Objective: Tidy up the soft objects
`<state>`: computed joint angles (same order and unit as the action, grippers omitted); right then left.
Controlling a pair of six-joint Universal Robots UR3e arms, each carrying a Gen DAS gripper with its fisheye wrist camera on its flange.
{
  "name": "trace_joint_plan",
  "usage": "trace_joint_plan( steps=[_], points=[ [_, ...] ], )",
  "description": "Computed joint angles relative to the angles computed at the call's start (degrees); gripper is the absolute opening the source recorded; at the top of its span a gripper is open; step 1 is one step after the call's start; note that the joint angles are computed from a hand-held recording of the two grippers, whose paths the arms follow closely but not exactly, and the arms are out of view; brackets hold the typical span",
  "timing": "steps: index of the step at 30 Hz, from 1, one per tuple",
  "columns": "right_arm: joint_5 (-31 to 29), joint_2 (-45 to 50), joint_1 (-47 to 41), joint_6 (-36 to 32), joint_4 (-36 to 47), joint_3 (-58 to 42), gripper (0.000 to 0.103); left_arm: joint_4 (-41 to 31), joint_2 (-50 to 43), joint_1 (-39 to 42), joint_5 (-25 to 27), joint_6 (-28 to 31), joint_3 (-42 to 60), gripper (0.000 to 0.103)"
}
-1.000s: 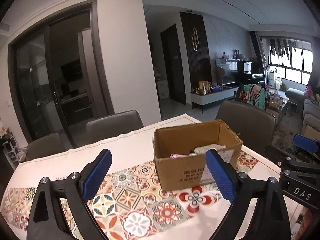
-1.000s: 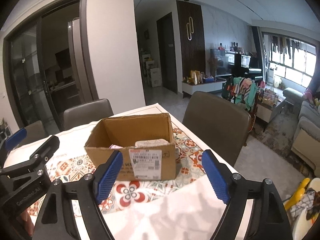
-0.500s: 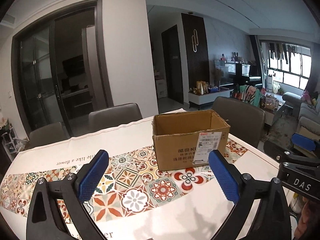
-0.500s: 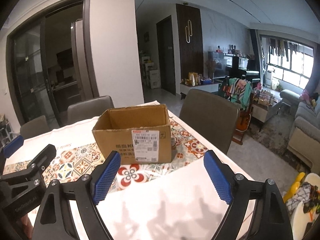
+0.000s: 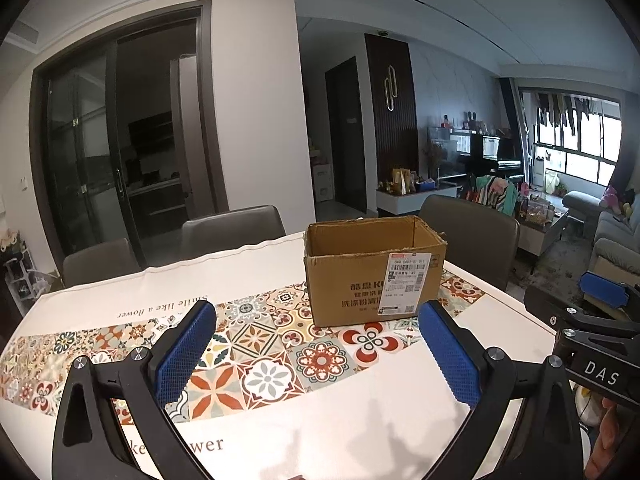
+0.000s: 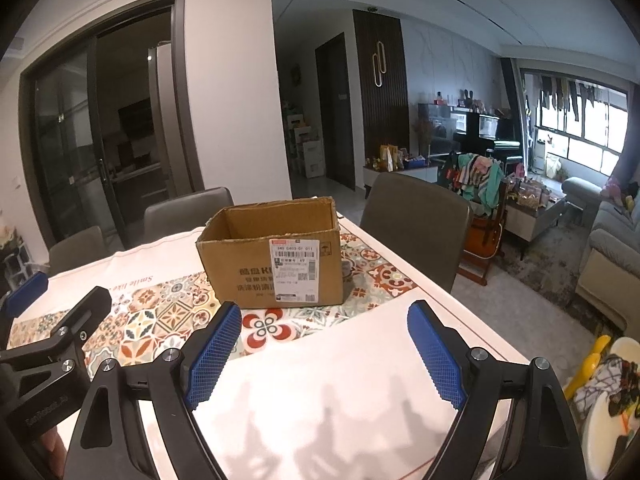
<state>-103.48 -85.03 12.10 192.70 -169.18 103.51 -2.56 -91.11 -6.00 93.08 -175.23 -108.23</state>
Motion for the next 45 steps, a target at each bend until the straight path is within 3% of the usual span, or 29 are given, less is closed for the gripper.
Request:
trace_joint_plan(
  steps=[12, 45],
  points=[
    [-1.6, -3.0, 2.3, -0.1, -2.8, 4.8, 0.086, 0.1, 6.5, 2.6, -3.3, -0.7, -6.9, 0.103],
    [2.6, -6.5, -0.4, 1.3, -7.0, 13.3, 0.086, 1.9, 6.3, -1.4, 2.0, -0.3, -8.7, 0.103]
  ],
)
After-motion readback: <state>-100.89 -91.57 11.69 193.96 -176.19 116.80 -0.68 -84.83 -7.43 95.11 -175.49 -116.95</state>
